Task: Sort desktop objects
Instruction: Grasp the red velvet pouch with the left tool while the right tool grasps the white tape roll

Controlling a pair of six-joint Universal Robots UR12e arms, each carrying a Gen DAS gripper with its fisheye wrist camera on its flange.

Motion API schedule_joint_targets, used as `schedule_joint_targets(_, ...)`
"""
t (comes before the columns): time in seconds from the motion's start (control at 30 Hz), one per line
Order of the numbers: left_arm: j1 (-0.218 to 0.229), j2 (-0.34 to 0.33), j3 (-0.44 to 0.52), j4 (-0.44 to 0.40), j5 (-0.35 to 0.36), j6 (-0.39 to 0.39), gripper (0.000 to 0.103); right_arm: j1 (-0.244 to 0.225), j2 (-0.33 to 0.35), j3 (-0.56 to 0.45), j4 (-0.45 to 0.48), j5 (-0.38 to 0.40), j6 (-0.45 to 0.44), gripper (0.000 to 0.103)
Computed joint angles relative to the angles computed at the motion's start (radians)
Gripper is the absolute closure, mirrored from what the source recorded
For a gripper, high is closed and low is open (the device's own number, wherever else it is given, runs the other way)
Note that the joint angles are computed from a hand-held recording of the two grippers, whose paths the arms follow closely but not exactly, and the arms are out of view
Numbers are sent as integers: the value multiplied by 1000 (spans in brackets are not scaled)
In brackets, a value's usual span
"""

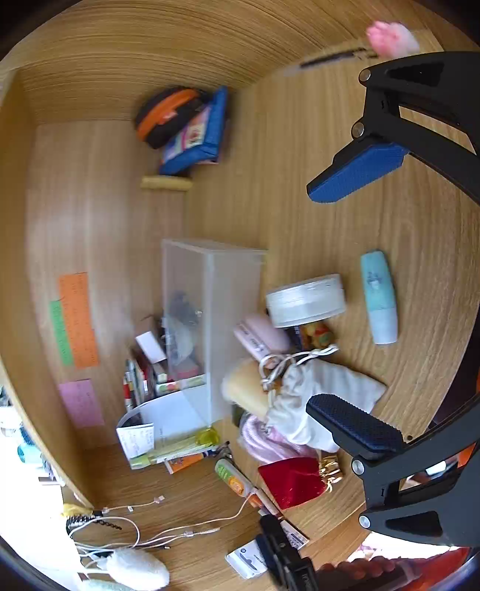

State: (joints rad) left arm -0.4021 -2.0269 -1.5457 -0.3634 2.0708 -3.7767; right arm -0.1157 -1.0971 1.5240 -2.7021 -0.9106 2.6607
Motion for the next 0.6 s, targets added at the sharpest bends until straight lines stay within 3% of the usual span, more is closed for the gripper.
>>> schedule_joint_targets(0.17,24,-12,-1,-28,-119,-52,0,13,13,-14,44,-58,-12,1)
schedule_joint_targets(0.33,34,-39,31,-71,-140,-75,0,25,31,-37,89,-76,-43,5)
schedule_joint_targets(0.6,44,-57,47,-77,-159,-76,0,51,61,-69,98,-139,-81,32)
